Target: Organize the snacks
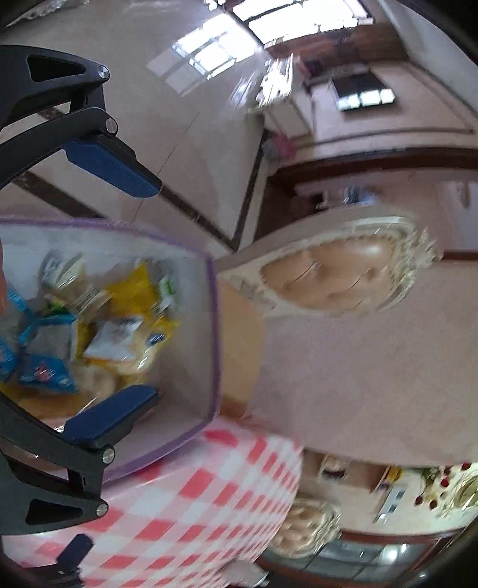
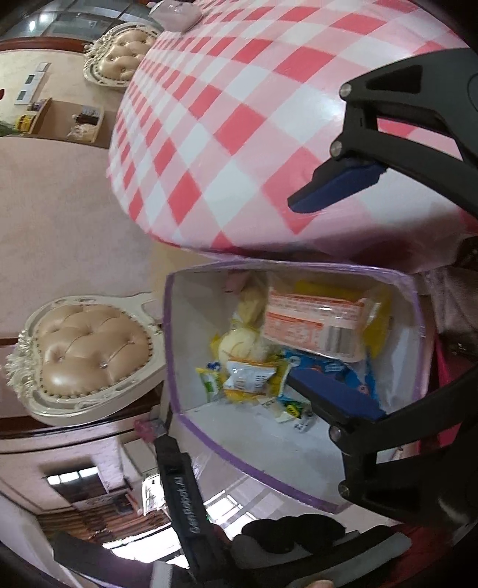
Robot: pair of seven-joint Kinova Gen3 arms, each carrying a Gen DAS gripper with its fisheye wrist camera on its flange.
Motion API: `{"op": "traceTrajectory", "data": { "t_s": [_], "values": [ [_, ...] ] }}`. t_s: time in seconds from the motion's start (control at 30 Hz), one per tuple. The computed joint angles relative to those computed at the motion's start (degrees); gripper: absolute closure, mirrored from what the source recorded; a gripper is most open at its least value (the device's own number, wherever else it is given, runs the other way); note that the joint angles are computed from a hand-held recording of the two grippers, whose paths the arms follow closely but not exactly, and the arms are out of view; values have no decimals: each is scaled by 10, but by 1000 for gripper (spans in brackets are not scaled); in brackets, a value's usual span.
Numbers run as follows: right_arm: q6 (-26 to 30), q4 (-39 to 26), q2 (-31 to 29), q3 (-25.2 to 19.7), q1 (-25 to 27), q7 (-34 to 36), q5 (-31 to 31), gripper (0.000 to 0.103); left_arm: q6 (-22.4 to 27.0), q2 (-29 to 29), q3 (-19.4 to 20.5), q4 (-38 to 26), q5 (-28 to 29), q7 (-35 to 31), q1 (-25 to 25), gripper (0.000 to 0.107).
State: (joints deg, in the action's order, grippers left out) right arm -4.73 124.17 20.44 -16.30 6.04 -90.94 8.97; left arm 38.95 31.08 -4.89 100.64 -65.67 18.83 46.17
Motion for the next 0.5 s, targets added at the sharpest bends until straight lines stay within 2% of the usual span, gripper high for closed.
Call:
{"op": "traceTrajectory", "data": {
  "t_s": [0.07,0.13,0.27,0.5],
  "values": [
    [13,1,-10,5,-6,-5,-7,15,-34,-9,19,7,26,-35,-23,5],
    [20,4,-22,16,-18,-7,-19,15,-57,-12,19,9,42,-57,-28,5],
    [22,8,-32,4,-7,-11,-28,14,-62,-7,6,1,70,-87,-15,5],
    [56,-21,-11,25,-45,-3,-49,13,-90,-3,-18,0,124,-126,-17,5]
  ]
}}
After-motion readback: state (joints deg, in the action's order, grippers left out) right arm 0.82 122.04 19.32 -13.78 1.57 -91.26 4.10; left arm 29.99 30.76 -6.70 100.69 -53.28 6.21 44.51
